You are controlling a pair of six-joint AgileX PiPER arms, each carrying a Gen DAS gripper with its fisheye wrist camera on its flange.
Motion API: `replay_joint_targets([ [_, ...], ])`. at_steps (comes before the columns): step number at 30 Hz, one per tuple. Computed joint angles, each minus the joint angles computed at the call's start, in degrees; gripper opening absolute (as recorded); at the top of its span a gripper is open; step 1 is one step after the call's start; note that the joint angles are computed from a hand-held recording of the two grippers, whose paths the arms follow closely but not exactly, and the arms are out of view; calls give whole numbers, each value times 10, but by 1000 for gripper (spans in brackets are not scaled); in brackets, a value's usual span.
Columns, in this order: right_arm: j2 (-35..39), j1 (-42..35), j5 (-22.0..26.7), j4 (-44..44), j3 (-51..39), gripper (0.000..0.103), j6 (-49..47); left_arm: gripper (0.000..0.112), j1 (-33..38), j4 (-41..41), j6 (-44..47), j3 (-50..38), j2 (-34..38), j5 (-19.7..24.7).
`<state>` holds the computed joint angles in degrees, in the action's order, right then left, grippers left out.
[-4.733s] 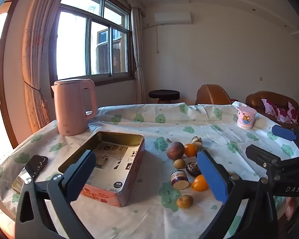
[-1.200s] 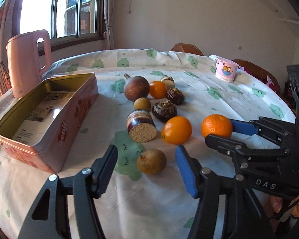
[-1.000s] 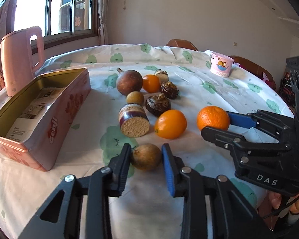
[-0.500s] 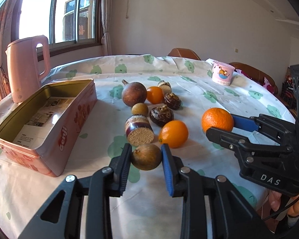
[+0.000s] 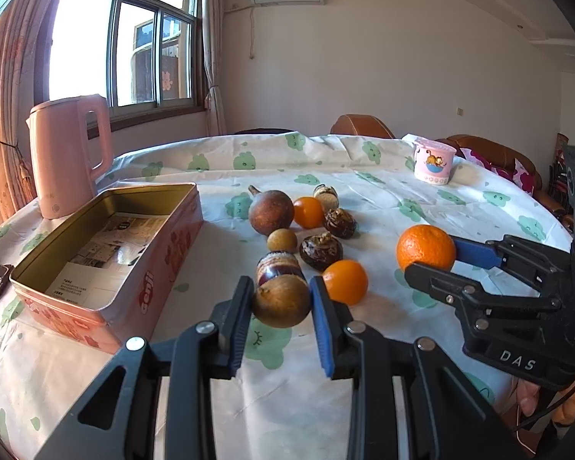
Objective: Organize fruits
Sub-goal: 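Carry the orange in the right tool while the left tool carries the brown fruit toward the tin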
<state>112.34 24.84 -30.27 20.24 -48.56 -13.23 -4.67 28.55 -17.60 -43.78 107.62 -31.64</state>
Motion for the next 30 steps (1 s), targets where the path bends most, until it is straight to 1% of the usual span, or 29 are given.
replay_joint_targets([
  [19, -1, 9, -77, -28, 35, 49, 22, 32, -5, -76, 66, 30, -16, -41],
  [30, 0, 14, -126, -39, 56, 49, 29, 32, -1, -99, 88, 46, -26, -71],
])
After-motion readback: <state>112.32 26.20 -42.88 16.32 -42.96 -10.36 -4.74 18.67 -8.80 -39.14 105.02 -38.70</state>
